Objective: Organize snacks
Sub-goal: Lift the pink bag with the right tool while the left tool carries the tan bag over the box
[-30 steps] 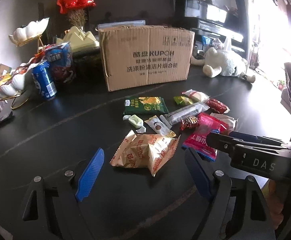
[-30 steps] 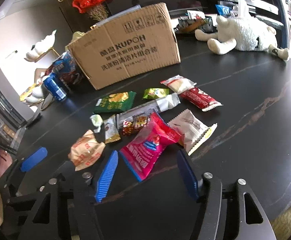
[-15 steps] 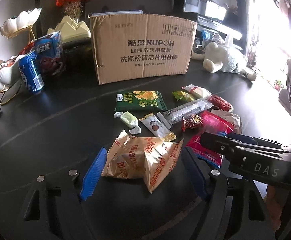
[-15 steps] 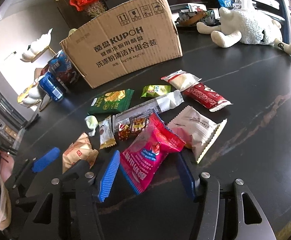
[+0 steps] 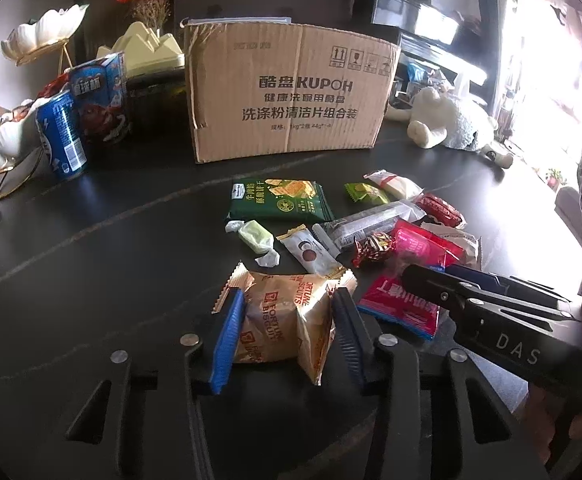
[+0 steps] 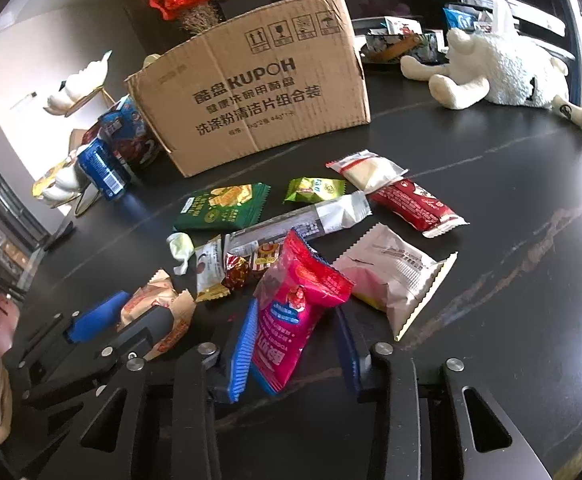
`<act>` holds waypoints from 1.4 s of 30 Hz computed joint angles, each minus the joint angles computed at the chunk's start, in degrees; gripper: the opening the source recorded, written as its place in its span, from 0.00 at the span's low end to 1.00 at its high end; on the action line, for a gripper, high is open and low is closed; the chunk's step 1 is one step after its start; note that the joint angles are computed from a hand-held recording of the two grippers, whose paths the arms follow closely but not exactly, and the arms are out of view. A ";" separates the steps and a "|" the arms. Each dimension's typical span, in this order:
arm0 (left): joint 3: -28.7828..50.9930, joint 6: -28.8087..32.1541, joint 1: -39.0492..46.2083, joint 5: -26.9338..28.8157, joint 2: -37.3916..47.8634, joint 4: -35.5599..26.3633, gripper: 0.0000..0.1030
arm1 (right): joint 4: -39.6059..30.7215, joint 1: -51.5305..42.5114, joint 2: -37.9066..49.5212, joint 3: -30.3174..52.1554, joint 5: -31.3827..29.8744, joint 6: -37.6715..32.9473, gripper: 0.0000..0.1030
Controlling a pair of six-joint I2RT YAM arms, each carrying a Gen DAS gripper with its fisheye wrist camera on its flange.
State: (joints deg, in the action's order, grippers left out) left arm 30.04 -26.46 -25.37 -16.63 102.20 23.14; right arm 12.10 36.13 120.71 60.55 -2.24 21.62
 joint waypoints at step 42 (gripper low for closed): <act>4.63 7.33 -3.74 -16.53 -31.83 -19.73 0.39 | 1.76 3.36 -20.51 -2.45 8.32 -7.51 0.30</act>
